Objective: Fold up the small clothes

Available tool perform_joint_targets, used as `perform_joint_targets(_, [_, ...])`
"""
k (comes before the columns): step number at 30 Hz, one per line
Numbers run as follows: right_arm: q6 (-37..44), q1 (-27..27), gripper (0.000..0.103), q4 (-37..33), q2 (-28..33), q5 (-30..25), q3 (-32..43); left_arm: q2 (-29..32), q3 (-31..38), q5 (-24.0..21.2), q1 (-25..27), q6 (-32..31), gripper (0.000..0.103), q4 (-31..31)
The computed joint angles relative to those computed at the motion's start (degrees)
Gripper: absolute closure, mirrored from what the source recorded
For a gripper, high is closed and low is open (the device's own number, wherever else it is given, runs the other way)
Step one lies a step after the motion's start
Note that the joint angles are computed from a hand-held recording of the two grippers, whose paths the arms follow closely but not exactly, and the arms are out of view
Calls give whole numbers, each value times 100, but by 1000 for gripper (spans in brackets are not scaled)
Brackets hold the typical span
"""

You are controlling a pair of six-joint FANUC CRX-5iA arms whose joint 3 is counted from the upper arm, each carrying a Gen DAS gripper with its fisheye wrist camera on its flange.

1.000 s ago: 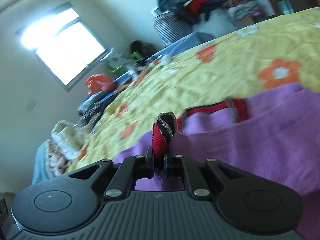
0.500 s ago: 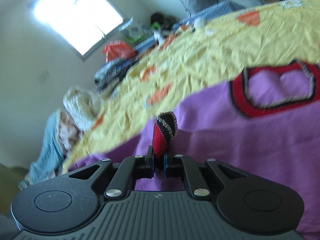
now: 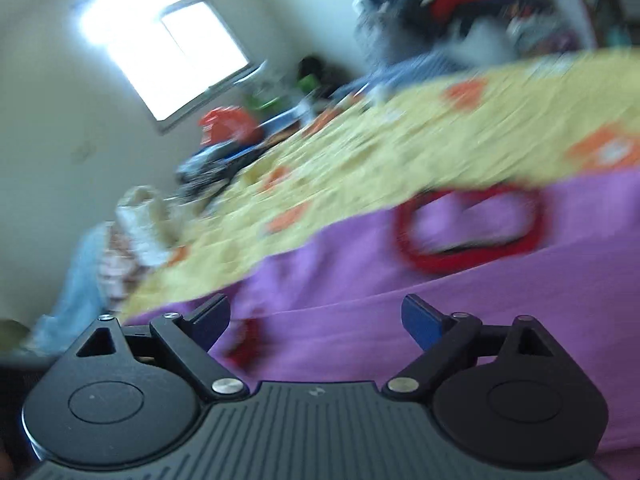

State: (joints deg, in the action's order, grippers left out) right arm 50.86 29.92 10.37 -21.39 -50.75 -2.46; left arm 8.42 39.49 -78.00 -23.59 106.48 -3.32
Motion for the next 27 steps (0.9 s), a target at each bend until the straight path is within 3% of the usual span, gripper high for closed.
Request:
perform_joint_targets(2, [76, 96, 10, 1269, 38, -686, -292, 39, -348, 657, 79, -284, 0, 491])
perform_joint_targets(4, [589, 46, 10, 1850, 138, -1132, -468, 200, -468, 1097, 4, -500, 0, 505])
perform_joint_targets(7, [1132, -398, 9, 1429, 193, -1188, -433, 708, -15, 716, -63, -391, 0, 214])
perform_joint_targets(9, [1250, -741, 0, 1120, 229, -1203, -338, 775, -74, 506, 62, -185, 0, 174])
perform_joint_targets(11, [896, -1016, 0, 1008, 167, -1027, -440, 363, -675, 925, 130, -174, 0, -58])
perform_joint_targets(14, [805, -1106, 0, 968, 284, -1387, -207, 62, -964, 907, 90, -345, 0, -577])
perform_joint_targets(16, [538, -833, 0, 1407, 201, -1364, -297, -114, -1066, 882, 227, -243, 0, -348])
perform_joint_targets(20, [405, -483, 0, 1700, 165, -988, -357, -602, -1683, 1932, 316, -496, 0, 215])
perform_joint_targets(23, [623, -536, 0, 1721, 468, -1052, -154, -542, -2282, 2531, 561, -1759, 0, 2016])
perform_joint_targets(26, [1155, -919, 0, 800, 631, -1182, 229, -79, -2054, 2099, 545, -1869, 0, 2256])
perform_joint_targets(27, [1209, -1022, 0, 657, 658, -1228, 254, -144, -2204, 2266, 561, -2034, 0, 2296])
